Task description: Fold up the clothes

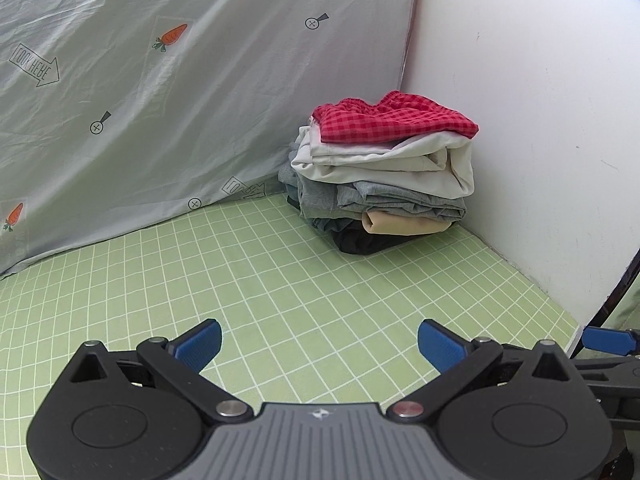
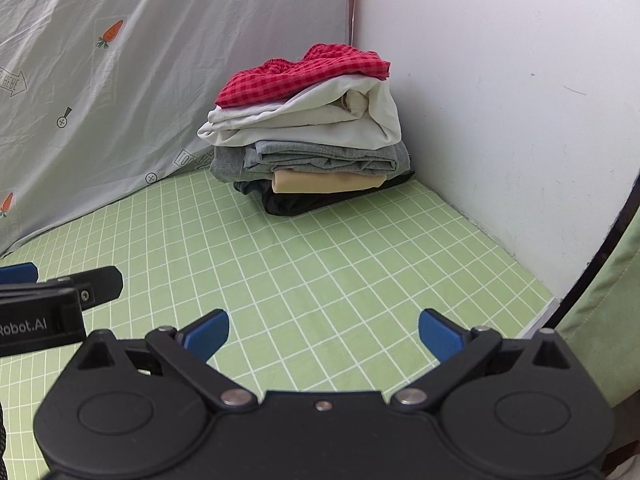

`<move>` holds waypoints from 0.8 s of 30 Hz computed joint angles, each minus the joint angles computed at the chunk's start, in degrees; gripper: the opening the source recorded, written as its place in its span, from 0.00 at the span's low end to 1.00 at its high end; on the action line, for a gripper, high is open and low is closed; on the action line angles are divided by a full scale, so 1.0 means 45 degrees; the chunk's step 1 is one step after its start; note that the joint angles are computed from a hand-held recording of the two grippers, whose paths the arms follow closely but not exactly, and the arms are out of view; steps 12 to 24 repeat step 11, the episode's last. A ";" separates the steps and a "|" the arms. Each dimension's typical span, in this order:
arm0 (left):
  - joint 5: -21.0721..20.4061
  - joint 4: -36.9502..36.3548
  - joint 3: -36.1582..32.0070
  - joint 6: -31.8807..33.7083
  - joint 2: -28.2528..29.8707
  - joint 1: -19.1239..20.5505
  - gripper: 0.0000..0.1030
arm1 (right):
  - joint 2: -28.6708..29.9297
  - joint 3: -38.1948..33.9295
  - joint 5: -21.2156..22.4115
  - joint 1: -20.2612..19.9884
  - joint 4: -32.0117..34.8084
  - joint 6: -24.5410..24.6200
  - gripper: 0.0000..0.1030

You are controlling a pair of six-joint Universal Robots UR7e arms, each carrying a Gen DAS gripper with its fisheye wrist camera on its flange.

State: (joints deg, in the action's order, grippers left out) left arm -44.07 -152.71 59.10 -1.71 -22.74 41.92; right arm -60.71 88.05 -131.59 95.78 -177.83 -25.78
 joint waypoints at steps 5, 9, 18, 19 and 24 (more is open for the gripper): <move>0.0099 -0.0217 0.0498 0.0049 -0.0309 -0.0062 1.00 | -0.0120 0.0281 -0.0010 0.0099 -0.0150 0.0092 0.99; 0.0115 -0.0516 0.0733 0.0264 -0.0450 -0.0104 1.00 | -0.0117 0.0378 -0.0037 0.0193 -0.0441 -0.0028 0.99; 0.0098 -0.0576 0.0796 0.0293 -0.0503 -0.0106 1.00 | -0.0108 0.0389 -0.0057 0.0224 -0.0493 -0.0059 0.99; 0.0098 -0.0576 0.0796 0.0293 -0.0503 -0.0106 1.00 | -0.0108 0.0389 -0.0057 0.0224 -0.0493 -0.0059 0.99; 0.0098 -0.0576 0.0796 0.0293 -0.0503 -0.0106 1.00 | -0.0108 0.0389 -0.0057 0.0224 -0.0493 -0.0059 0.99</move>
